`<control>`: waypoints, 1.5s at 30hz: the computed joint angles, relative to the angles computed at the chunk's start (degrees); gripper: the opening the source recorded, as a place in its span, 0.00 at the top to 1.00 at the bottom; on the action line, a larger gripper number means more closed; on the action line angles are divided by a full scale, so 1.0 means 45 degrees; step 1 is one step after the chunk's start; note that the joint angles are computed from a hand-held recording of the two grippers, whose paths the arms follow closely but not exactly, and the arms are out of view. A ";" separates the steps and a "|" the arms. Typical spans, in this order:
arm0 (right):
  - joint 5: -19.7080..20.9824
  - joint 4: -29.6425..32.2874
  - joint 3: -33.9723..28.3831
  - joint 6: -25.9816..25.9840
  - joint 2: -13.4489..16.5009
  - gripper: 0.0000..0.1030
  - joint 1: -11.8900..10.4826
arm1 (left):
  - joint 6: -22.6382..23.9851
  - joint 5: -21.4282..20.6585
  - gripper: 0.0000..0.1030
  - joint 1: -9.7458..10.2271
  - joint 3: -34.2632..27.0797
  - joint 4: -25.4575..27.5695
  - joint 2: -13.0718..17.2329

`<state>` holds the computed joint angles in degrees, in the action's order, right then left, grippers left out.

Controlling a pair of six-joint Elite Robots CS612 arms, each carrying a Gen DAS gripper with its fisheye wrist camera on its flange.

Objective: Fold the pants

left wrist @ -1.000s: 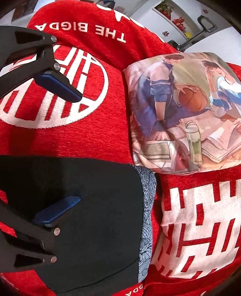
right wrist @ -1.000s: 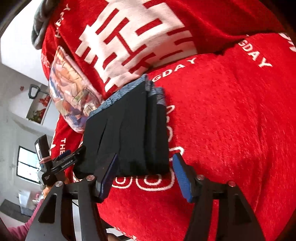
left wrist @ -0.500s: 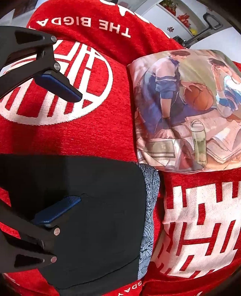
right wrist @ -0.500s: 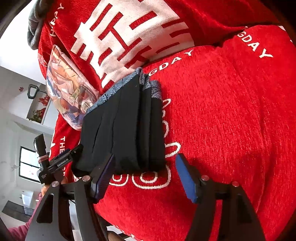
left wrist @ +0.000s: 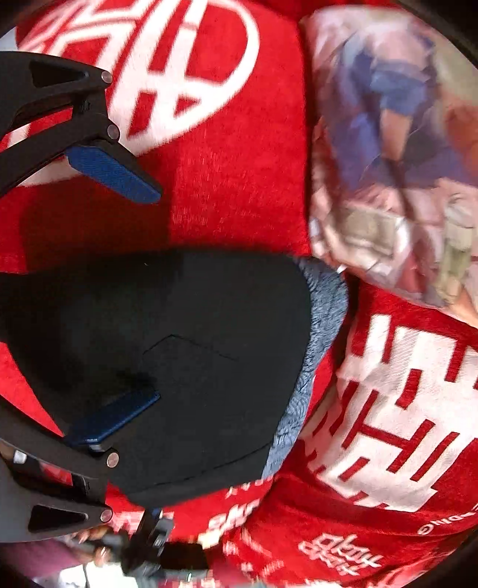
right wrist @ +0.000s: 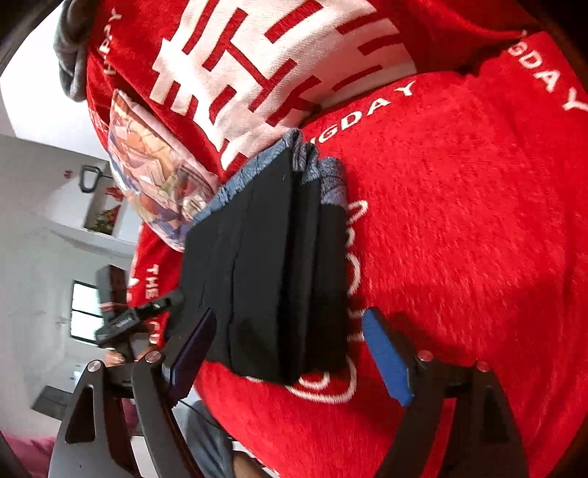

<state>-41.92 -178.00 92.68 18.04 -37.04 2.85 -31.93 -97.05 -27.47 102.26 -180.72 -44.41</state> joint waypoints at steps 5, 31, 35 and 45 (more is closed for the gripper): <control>0.1705 0.1867 -0.1166 -0.0896 0.0777 0.18 -0.0103 | 0.0449 -0.1393 0.01 0.0281 -0.0614 0.0180 0.0490; 0.1336 0.3197 -0.2155 -0.1893 0.1080 0.21 0.0259 | -0.0275 -0.3836 0.01 0.0967 -0.1125 -0.0017 0.1093; 0.1470 0.3294 -0.2168 -0.2068 0.1097 0.20 0.0245 | -0.0016 -0.4091 0.01 0.0910 -0.1225 -0.0386 0.1196; 0.1745 0.1775 -0.1506 -0.0306 0.0789 0.47 0.0217 | 0.0454 -0.2302 0.44 0.0198 -0.0397 -0.1341 0.0447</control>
